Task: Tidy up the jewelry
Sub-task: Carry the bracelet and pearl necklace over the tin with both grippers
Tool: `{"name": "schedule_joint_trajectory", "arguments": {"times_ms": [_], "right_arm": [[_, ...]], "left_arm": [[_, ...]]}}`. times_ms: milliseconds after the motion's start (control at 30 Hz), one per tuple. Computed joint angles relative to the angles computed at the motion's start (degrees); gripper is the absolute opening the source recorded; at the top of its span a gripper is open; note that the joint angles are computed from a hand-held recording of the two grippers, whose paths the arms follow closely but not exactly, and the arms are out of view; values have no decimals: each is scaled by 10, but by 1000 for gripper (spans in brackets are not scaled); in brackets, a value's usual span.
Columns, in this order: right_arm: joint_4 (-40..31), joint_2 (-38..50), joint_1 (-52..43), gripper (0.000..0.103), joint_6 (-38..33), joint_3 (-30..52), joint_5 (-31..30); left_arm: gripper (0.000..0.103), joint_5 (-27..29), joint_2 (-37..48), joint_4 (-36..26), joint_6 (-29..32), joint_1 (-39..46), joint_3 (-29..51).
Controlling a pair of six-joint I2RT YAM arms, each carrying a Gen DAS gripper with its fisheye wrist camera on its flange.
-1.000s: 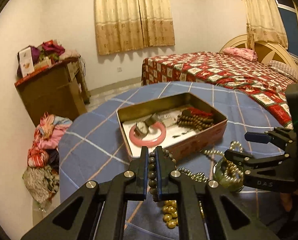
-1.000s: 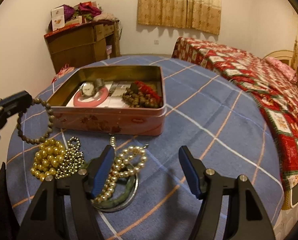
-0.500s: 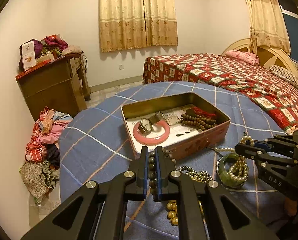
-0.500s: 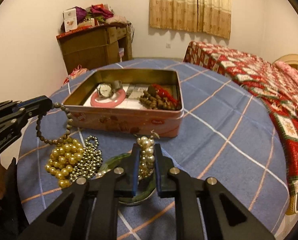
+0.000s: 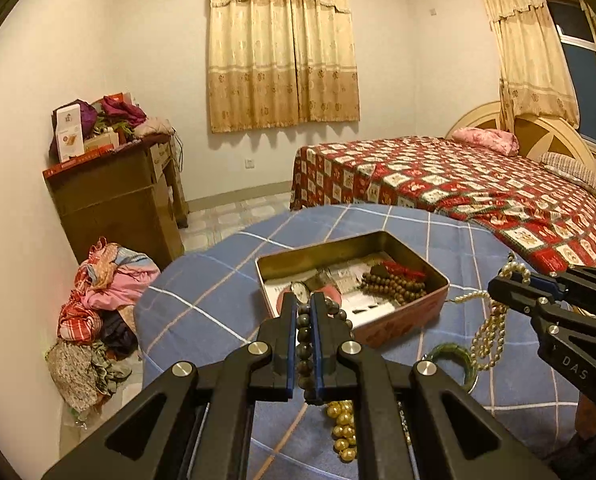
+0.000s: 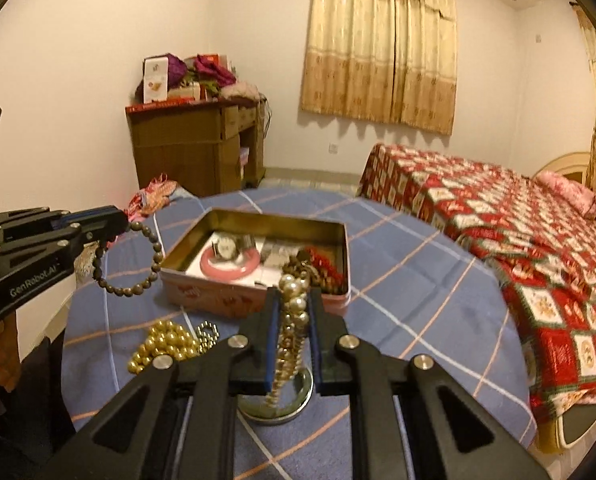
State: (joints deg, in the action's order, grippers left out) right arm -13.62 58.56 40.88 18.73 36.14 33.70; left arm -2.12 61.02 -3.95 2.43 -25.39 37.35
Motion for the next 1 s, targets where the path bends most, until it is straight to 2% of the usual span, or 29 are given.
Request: {"name": "schedule_joint_trajectory", "arguments": {"times_ms": [200,633,1000], "right_arm": [[16,-2,-1,15,-24,11,11],[40,-1,-57,15,-80,39,-17],[72,44,-89,15,-108,64,-49]], "left_arm": [[6,-9,1,4,3,-5,8],[6,-27,42,20,13,-15,50],[6,-41,103,37,28,-19,97]]}}
